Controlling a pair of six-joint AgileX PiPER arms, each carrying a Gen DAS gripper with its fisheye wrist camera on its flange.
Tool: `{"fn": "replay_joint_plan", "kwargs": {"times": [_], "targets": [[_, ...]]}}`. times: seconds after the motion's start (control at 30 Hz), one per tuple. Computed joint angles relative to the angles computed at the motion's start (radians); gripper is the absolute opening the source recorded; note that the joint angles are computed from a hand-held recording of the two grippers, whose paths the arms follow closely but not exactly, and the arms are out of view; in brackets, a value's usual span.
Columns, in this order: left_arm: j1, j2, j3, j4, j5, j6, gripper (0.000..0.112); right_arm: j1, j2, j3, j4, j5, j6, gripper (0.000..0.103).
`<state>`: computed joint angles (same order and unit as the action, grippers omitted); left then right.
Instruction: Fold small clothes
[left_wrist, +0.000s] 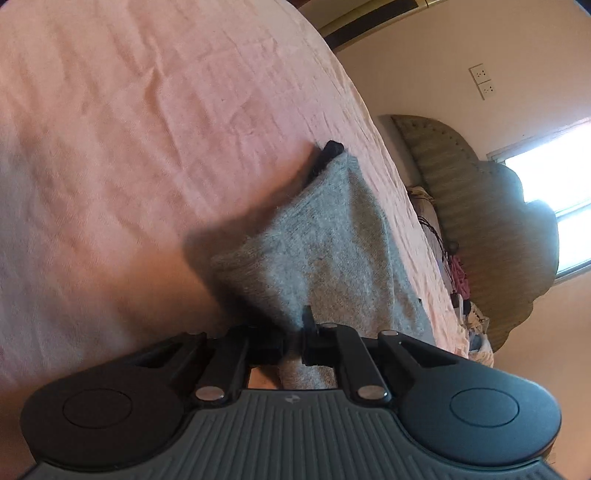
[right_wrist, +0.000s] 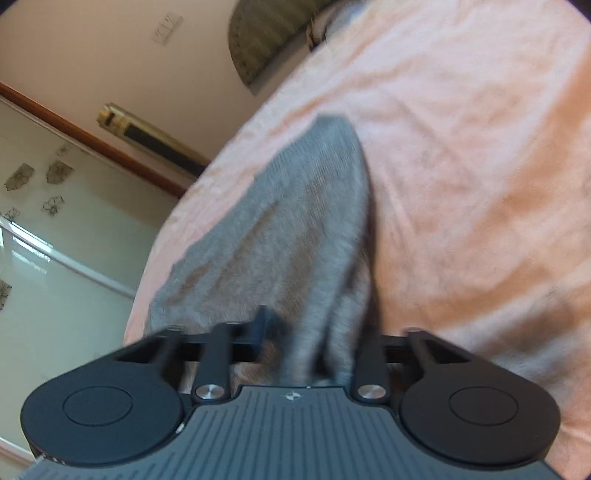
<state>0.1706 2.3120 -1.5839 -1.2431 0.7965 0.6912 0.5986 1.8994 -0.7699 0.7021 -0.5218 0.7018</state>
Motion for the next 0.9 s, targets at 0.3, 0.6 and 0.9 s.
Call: {"fn": "replay_joint_plan", "kwargs": {"times": [0.3,0.6,0.9], "targets": [[0.039,-0.191,0.182,-0.089,0.036,0.199,0.004,0.007,-0.093,0.141,-0.185,-0.139,0.211,0.013],[0.201,-0.205,0.277,-0.02,0.179,0.268,0.002,0.198,-0.268,0.337,-0.003,-0.156,0.129,0.021],[0.129,-0.115,0.283,-0.281,0.095,0.302,0.083,0.3,-0.193,0.296,0.14,-0.237,0.161,0.084]]}}
